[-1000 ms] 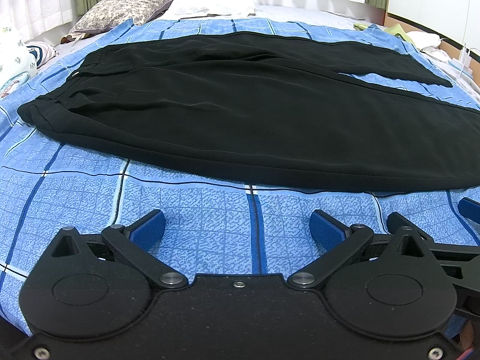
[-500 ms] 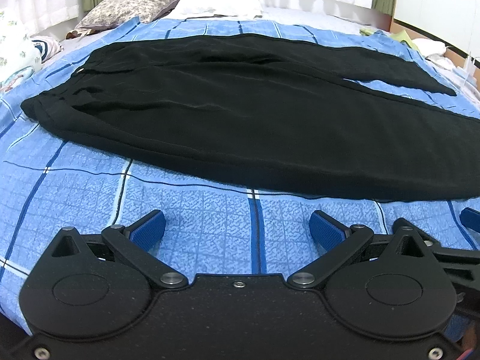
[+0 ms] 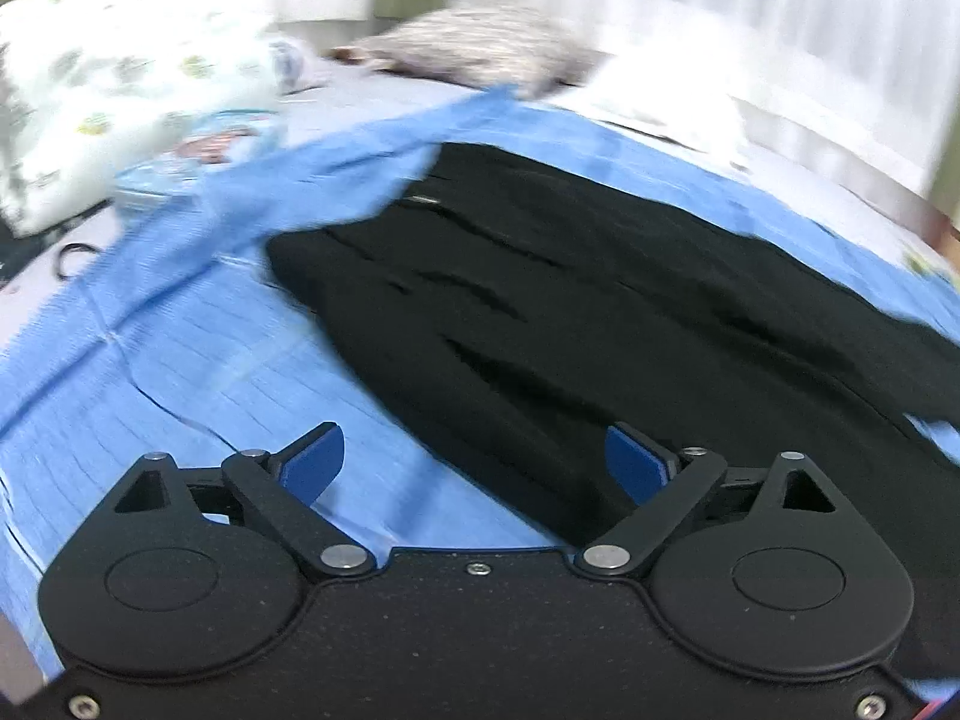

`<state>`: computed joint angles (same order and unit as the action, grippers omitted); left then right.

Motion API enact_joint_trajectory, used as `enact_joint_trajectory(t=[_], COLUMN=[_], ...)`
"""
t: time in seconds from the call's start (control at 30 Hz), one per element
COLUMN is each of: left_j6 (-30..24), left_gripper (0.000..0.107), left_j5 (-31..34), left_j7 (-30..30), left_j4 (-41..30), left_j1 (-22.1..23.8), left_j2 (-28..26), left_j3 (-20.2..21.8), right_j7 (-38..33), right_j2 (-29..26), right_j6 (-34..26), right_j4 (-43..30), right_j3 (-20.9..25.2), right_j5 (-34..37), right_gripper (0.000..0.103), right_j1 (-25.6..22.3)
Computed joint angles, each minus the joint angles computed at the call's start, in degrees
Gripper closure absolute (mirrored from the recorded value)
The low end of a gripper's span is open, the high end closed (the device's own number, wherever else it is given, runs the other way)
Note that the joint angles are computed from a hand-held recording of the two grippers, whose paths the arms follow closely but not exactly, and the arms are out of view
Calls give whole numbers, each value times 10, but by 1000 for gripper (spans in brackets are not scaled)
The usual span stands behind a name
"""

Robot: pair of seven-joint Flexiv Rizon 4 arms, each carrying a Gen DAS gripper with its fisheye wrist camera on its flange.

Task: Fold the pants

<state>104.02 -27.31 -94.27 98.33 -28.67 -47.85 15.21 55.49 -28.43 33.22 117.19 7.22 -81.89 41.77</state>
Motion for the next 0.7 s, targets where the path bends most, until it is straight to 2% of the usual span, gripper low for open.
enact_joint_trajectory(t=[0.1, 0.23, 0.3, 0.37, 0.47, 0.53, 0.63, 0.67, 0.7], left_j6=[-43, -92, -122, -122, -125, -127, -139, -143, -145], left_gripper=[19, 20, 21, 21, 30, 29, 27, 28, 33], left_j5=[-27, -26, -22, -13, -5, 1, 20, 27, 33], left_j7=[-26, -67, -85, -103, -144, -165, -184, -190, -199], left_j4=[-44, -100, -126, -147, -183, -203, -231, -235, -240], left_j1=[5, 22, 29, 36, 24, 32, 33, 32, 30], left_j2=[-24, -58, -74, -90, -123, -136, -152, -154, -157], left_j3=[26, 48, 55, 60, 100, 99, 113, 118, 124], right_j7=[-112, -205, -268, -329, -407, -447, -480, -488, -496], right_j2=[-36, -92, -125, -153, -190, -210, -231, -238, -246], right_j6=[32, 120, 150, 169, 162, 139, 148, 156, 163], right_j4=[-57, -142, -188, -229, -284, -315, -351, -361, -371], right_j3=[-13, -41, -54, -67, -86, -103, -125, -131, -138], right_j5=[-27, -70, -60, -35, 11, 36, 60, 67, 74], right_gripper=[14, 19, 20, 24, 25, 25, 26, 26, 26], right_j1=[0, -10, -8, -1, 20, 42, 54, 54, 56])
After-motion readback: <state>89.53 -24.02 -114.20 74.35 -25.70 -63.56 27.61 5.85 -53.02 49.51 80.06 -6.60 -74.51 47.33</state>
